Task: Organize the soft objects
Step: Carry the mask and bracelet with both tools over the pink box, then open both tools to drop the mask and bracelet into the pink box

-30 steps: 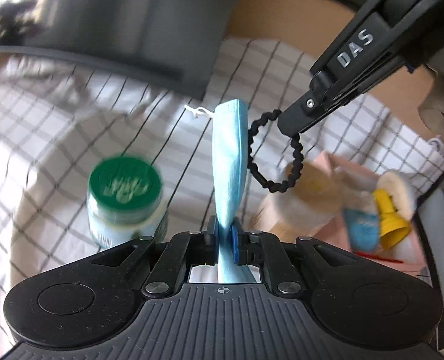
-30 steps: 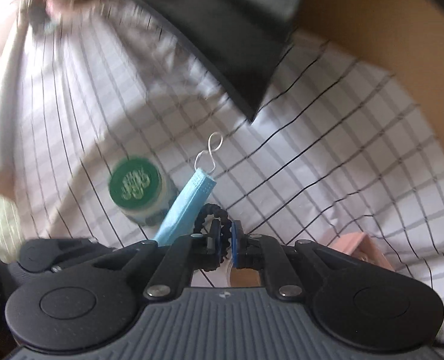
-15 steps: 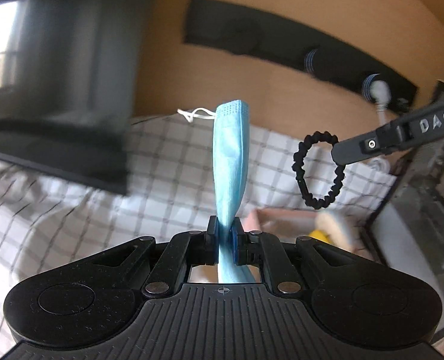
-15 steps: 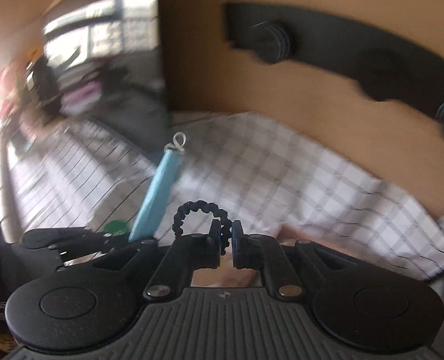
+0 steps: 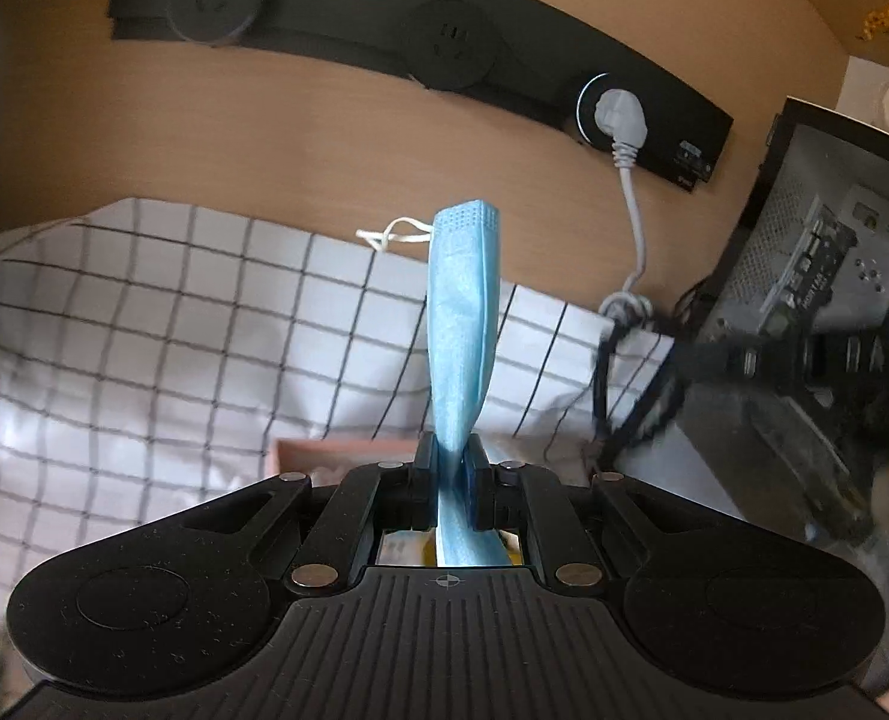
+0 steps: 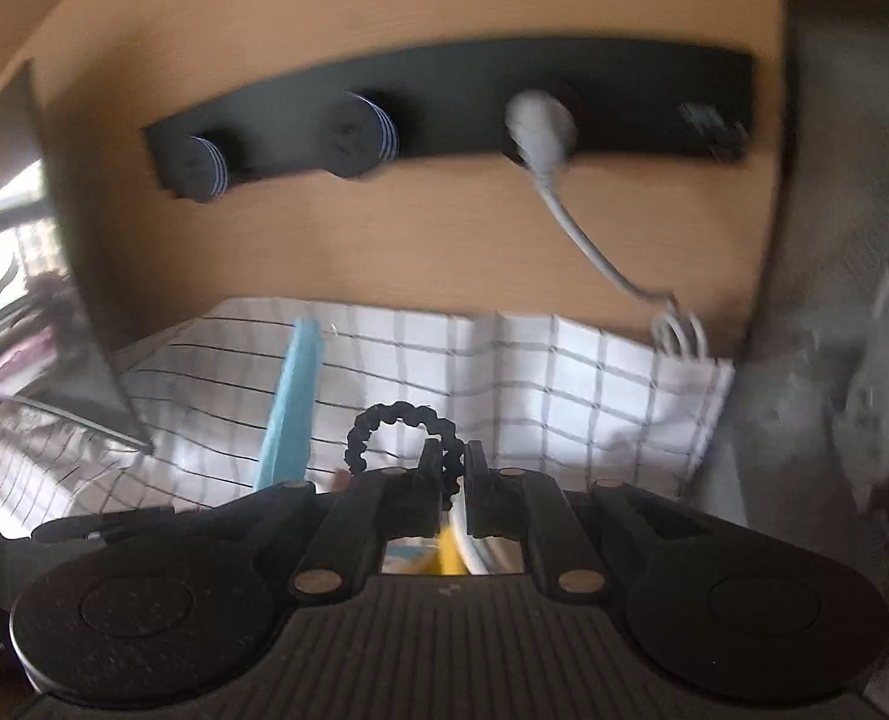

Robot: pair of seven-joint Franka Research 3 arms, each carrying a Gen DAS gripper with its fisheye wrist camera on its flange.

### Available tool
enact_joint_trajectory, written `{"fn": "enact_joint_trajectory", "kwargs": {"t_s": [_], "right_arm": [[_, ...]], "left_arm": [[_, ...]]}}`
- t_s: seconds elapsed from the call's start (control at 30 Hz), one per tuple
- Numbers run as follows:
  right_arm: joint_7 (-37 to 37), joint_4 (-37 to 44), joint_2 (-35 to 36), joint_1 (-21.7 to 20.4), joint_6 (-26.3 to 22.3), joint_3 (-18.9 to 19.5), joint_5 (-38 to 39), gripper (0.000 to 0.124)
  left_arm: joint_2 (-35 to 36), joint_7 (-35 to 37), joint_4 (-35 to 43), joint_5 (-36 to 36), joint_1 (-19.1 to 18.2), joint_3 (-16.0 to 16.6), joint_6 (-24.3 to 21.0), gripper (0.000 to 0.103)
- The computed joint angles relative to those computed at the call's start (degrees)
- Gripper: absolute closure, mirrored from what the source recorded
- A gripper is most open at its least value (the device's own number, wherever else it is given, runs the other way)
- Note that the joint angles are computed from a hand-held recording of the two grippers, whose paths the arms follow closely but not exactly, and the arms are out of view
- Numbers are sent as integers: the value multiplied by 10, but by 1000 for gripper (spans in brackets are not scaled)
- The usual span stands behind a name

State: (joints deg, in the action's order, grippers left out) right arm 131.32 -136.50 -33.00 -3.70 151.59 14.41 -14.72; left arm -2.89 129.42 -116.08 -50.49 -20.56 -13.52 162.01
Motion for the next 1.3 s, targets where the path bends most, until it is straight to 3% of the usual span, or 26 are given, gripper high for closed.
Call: {"fn": "enact_joint_trajectory", "kwargs": {"t_s": [0.07, 0.13, 0.23, 0.47, 0.6, 0.67, 0.77, 0.87, 0.97, 1.13, 1.23, 1.3], "right_arm": [[6, -16, 5, -2, 14, -4, 4, 117], [9, -27, 12, -5, 21, -3, 4, 117], [4, -40, 20, 3, 23, -10, 12, 117], [-21, -26, 74, 26, 58, -28, 31, 117], [-21, 6, 124, 37, 72, -29, 42, 117], [-26, 32, 166, 48, 81, -37, 52, 117], [-22, 67, 217, 64, 62, -47, 44, 117], [-31, 80, 247, 90, 42, -66, 44, 117], [-31, 80, 250, 107, 37, -77, 38, 117], [-13, 77, 242, 113, 31, -86, 24, 116], [-25, 69, 228, 118, 39, -94, 51, 114], [-43, 58, 215, 121, 59, -100, 80, 105]], "left_arm": [[26, 71, 12, -70, -6, -5, 38, 92], [47, 101, 18, -82, -2, -16, 63, 92], [68, 7, 12, 44, 13, -20, 42, 92], [86, -76, -1, 180, 45, -35, 2, 91], [83, -31, -13, 162, 58, -52, 23, 87], [83, -25, -9, 147, 63, -54, 11, 87], [79, -25, -2, 150, 67, -51, -11, 86], [68, 17, -4, 106, 71, -50, -8, 83], [52, 53, -6, 55, 71, -40, -5, 83], [35, 27, -10, 46, 62, -20, -28, 81], [37, -5, -8, 78, 59, -11, -72, 82], [41, -24, -8, 106, 57, -10, -91, 82]]}}
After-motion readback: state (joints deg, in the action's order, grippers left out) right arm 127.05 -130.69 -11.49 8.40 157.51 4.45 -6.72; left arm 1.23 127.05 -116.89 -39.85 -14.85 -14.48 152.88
